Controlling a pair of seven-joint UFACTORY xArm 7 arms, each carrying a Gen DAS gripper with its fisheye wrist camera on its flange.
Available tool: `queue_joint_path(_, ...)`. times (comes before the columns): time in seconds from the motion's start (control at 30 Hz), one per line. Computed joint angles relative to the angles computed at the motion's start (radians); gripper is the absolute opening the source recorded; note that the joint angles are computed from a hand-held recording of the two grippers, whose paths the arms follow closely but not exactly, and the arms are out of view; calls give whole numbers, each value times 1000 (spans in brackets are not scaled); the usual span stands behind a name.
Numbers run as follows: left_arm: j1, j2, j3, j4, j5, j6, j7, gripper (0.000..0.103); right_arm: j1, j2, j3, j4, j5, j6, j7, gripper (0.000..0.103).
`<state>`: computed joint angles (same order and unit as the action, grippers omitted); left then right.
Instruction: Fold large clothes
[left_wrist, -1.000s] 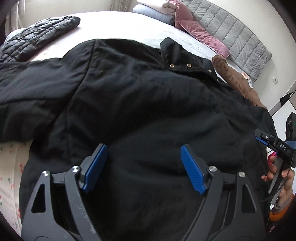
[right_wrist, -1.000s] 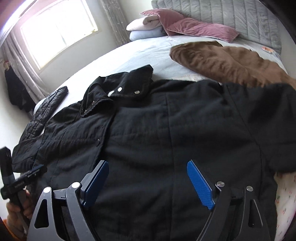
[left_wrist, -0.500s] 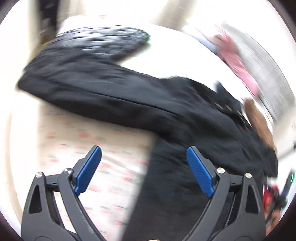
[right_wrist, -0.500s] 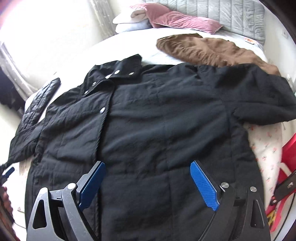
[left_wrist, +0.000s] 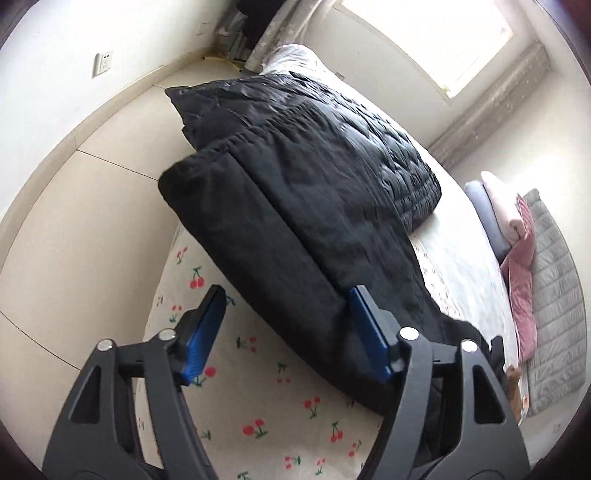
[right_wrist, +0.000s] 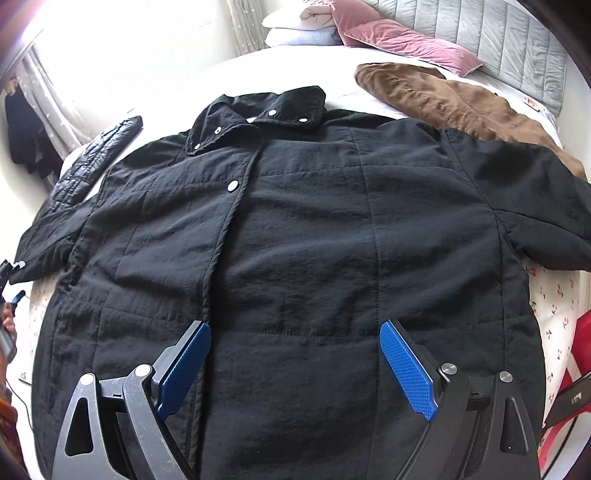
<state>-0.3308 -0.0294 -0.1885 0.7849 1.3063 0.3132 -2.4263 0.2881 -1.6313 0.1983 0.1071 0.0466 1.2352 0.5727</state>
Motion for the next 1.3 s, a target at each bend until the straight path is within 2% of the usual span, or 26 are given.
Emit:
queue_joint_path(0.03, 25, 3, -16, 5, 43, 2, -49, 43, 1, 3, 0, -2, 1, -5, 0, 94)
queue_joint_path(0.07, 90, 1, -73, 9, 70, 2, -73, 32, 3, 4, 0, -3, 1, -8, -1, 94)
queue_joint_path(0.1, 187, -8, -170, 12, 59, 11, -56, 15, 4, 7, 0, -5, 2, -12, -1, 94)
queue_joint_path(0.13, 253, -23, -249, 16, 33, 36, -21, 11, 6, 8, 0, -5, 2, -14, -1, 94)
queue_joint_path(0.17, 278, -42, -296, 27, 31, 73, 2, 10, 6, 7, -2, -6, 2, -15, -2, 94)
queue_joint_path(0.3, 243, -101, -359, 96, 30, 185, 117, 9, 4, -1, -8, -6, 1, -23, -3, 94)
queue_joint_path(0.4, 223, -106, -389, 176, 66, 190, 166, 8, -1, -5, -18, -4, 1, -39, -9, 94)
queue_joint_path(0.47, 167, -74, -378, 256, 113, 197, 191, 8, -7, -7, -27, -3, 2, -50, -17, 94)
queue_joint_path(0.5, 105, -46, -341, 302, 138, 198, 205, 8, -11, -6, -32, -3, 2, -56, -22, 94)
queue_joint_path(0.57, 30, 34, -325, 415, 173, 207, 253, 8, -21, -6, -39, -1, 0, -60, -31, 94)
queue_joint_path(0.6, -39, 72, -281, 469, 180, 198, 283, 8, -25, -9, -40, -1, -2, -59, -34, 94)
queue_joint_path(0.67, -222, 149, -138, 578, 195, 157, 323, 8, -37, -17, -47, -1, -7, -54, -45, 94)
queue_joint_path(0.7, -272, 196, -107, 639, 196, 131, 346, 8, -45, -22, -51, -1, -9, -50, -49, 94)
queue_joint_path(0.77, -326, 294, -99, 753, 175, 87, 411, 8, -62, -31, -65, -3, -13, -48, -60, 94)
queue_joint_path(0.8, -352, 341, -89, 809, 109, 54, 499, 8, -71, -40, -73, -5, -14, -45, -65, 94)
queue_joint_path(0.83, -351, 394, -118, 863, 39, 23, 604, 9, -83, -50, -84, -8, -15, -43, -70, 94)
queue_joint_path(0.87, -320, 462, -188, 924, -6, -9, 708, 10, -93, -56, -91, -10, -15, -42, -75, 94)
queue_joint_path(0.9, -266, 542, -293, 980, -33, -55, 813, 16, -104, -63, -100, -13, -15, -41, -82, 94)
queue_joint_path(0.93, -212, 626, -398, 1022, -47, -132, 918, 30, -116, -69, -109, -15, -16, -39, -89, 94)
queue_joint_path(0.97, -170, 706, -502, 1049, -44, -189, 1022, 36, -129, -76, -119, -18, -16, -35, -95, 94)
queue_joint_path(1.0, -126, 761, -599, 1054, -46, -204, 1127, 42, -141, -83, -129, -20, -15, -30, -101, 94)
queue_joint_path(1.03, -101, 779, -653, 1045, -42, -178, 1200, 49, -153, -90, -138, -22, -14, -26, -108, 94)
queue_joint_path(1.07, -95, 768, -666, 1032, -43, -124, 1232, 53, -165, -95, -145, -23, -13, -23, -114, 94)
queue_joint_path(1.1, -100, 742, -641, 1014, -34, -93, 1221, 58, -177, -101, -152, -24, -11, -21, -120, 94)
queue_joint_path(1.23, -51, 689, -622, 925, -32, 104, 1143, 58, -210, -115, -168, -33, 9, -24, -127, 94)
queue_joint_path(1.3, -63, 654, -526, 877, -116, 120, 1117, 56, -212, -110, -168, -36, 24, -30, -130, 94)
